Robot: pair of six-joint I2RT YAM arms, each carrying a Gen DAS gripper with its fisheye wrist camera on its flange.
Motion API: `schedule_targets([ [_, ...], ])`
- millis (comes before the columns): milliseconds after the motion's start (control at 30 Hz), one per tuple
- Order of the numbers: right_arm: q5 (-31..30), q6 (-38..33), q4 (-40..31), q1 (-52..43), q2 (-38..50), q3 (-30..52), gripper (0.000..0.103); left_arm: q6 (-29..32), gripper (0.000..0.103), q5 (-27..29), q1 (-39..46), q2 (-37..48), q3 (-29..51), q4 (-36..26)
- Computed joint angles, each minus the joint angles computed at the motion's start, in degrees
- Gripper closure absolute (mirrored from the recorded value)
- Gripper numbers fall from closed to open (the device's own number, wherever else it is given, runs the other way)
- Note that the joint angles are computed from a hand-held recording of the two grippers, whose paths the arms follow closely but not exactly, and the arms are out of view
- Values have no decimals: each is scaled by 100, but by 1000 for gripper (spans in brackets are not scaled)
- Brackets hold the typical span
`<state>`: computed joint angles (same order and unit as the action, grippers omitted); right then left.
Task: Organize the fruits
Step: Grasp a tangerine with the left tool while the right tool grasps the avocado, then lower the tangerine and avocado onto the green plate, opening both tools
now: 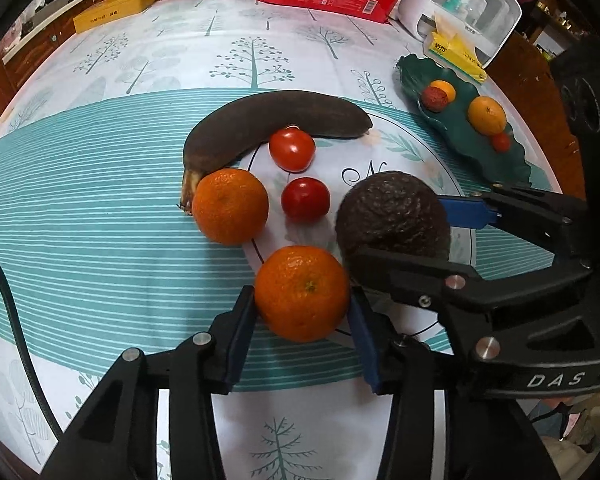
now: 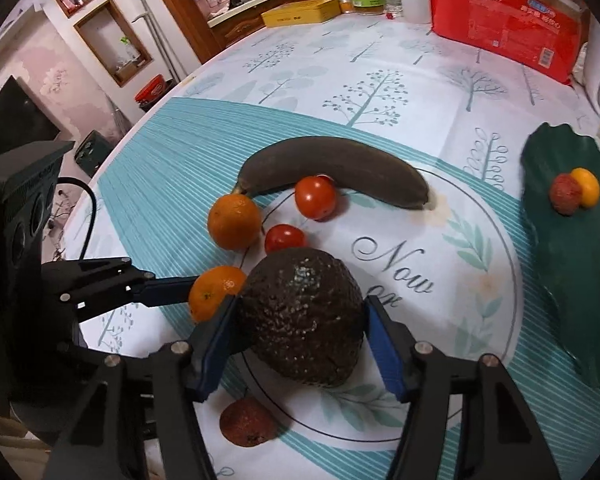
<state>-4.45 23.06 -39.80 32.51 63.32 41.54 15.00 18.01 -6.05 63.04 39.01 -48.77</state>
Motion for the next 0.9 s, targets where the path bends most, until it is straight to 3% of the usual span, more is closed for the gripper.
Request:
schedule_targets([
  [333, 483, 347, -708, -195, -650, -132, 40, -205, 60, -41, -121, 116, 84, 40],
  [533, 672, 451, -1166, -185, -1155, -121, 40, -440, 61, -22, -415, 27, 392, -243],
  [633, 849, 545, -1484, -133, -1410, 34, 40, -588, 61, -60, -765, -133, 750, -511],
  [767, 1558, 796, -2192, 82, -1549, 547, 40, -851, 61, -153, -1324, -150, 1485, -813],
  [900, 1247, 369, -2739, -877, -1925, 1103, 41, -1004, 61, -237, -1805, 102, 2483, -1054],
])
